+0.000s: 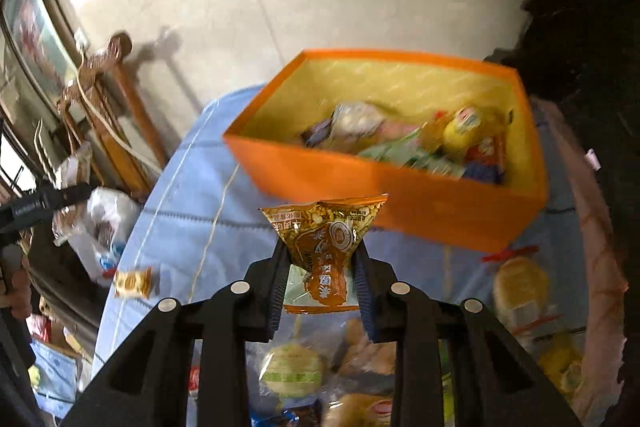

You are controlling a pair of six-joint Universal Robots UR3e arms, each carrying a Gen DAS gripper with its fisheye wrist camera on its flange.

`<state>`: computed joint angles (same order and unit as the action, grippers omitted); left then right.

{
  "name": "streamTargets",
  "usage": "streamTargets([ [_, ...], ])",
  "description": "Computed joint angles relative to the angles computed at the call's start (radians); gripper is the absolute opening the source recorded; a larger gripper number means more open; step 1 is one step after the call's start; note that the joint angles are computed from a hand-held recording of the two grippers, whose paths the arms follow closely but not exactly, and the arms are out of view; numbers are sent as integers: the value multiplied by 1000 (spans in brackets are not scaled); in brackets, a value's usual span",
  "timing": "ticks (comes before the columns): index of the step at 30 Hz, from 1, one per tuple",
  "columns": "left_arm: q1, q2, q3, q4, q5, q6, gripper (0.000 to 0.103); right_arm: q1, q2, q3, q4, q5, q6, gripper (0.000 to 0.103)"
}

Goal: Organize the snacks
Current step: 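Carry both packets over the orange box and open both grippers, then grasp the yellow rice cake packet with the left gripper while the right grasps a barcoded pastry packet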

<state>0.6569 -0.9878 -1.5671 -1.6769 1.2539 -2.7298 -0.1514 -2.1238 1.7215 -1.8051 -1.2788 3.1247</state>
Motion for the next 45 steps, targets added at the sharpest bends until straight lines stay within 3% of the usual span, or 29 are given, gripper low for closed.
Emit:
streamTargets([
  [4, -243, -141, 76, 96, 50, -196, 74, -143, 48, -90, 36, 73, -69, 31],
  [8, -517, -392, 236, 222, 143, -379, 74, -193, 212, -234, 0, 89, -90, 30],
  [11, -681, -643, 454, 279, 230, -437, 74, -196, 383, -374, -20, 75, -77, 30],
  [16, -803, -980, 857, 189, 318, -426, 75, -177, 592, -554, -7, 17, -71, 34],
  [17, -813, -1005, 888, 187, 312, -418, 76, -156, 609, -560, -29, -35, -56, 44],
  [18, -825, -1043, 934, 177, 314, -401, 91, -129, 622, -553, -69, -112, -33, 87],
  [19, -847, -1073, 970, 169, 360, -401, 99, -121, 613, -529, -97, -133, -24, 99],
  [20, -856, -1075, 964, 178, 392, -397, 99, -123, 604, -520, -96, -134, -26, 99],
  [22, -874, -1053, 897, 237, 460, -394, 99, -129, 576, -499, -71, -135, -40, 99],
  [25, -807, -899, 660, 294, 421, -364, 99, -139, 506, -455, -10, -171, -59, 99],
  [29, -670, -628, 309, 356, 426, -288, 99, -149, 367, -353, 60, -131, -128, 99],
  [34, -342, -315, -68, 262, 463, -203, 99, -115, 210, -186, 134, -84, -171, 99],
  [39, -81, -177, -332, 236, 423, -105, 99, -69, 121, -49, 193, -79, -110, 99],
  [41, -18, -141, -406, 259, 394, -39, 99, -57, 90, -3, 203, -83, -99, 99],
  [43, 23, -63, -498, 357, 338, 89, 99, -31, 54, 22, 205, -109, -111, 99],
  [45, 42, 5, -546, 408, 290, 333, 99, -30, 39, 6, 249, -115, -147, 99],
])
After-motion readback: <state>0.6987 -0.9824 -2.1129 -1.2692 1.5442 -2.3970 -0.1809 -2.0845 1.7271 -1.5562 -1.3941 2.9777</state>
